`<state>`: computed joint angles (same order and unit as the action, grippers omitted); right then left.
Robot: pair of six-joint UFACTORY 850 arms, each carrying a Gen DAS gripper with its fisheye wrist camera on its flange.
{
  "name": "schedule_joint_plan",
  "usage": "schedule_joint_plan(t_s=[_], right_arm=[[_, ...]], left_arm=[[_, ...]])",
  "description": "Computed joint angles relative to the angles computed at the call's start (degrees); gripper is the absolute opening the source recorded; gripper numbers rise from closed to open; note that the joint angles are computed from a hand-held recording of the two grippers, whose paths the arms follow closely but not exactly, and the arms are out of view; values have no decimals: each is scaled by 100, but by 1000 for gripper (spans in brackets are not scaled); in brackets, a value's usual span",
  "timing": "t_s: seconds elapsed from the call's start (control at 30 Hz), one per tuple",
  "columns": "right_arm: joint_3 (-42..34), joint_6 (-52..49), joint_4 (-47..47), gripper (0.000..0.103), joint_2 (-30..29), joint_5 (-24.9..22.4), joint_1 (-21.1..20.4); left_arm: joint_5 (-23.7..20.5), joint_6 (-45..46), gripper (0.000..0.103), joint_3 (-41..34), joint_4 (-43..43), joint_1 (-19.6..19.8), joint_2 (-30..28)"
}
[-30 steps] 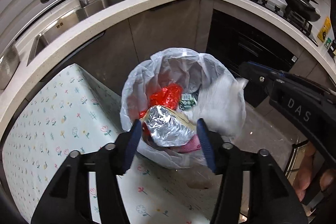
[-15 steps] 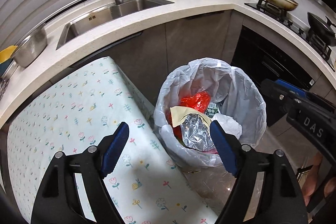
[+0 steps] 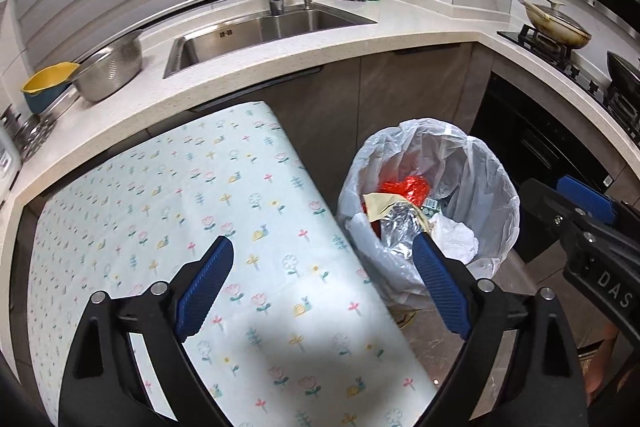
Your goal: Collect trash
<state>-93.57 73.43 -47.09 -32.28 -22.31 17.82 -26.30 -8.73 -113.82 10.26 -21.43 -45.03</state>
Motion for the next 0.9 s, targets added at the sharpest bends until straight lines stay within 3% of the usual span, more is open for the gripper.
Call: schedule_joint_plan(t_s=[0.13,0.33,0.6,0.9], right_arm=[[269,417,-439,70,171,81,146],[505,557,-601,79,320,91,308],[856,928,-1010,83,516,97,472],[1195,967,-1057,91,689,78,529]], left_arm=[[120,-360,90,444,268,51,264],[348,-866,90,1143,575,118,666],[753,-2160,91,2040,1868,75,1204],[833,-3000,92,2542,2526,79,1495]])
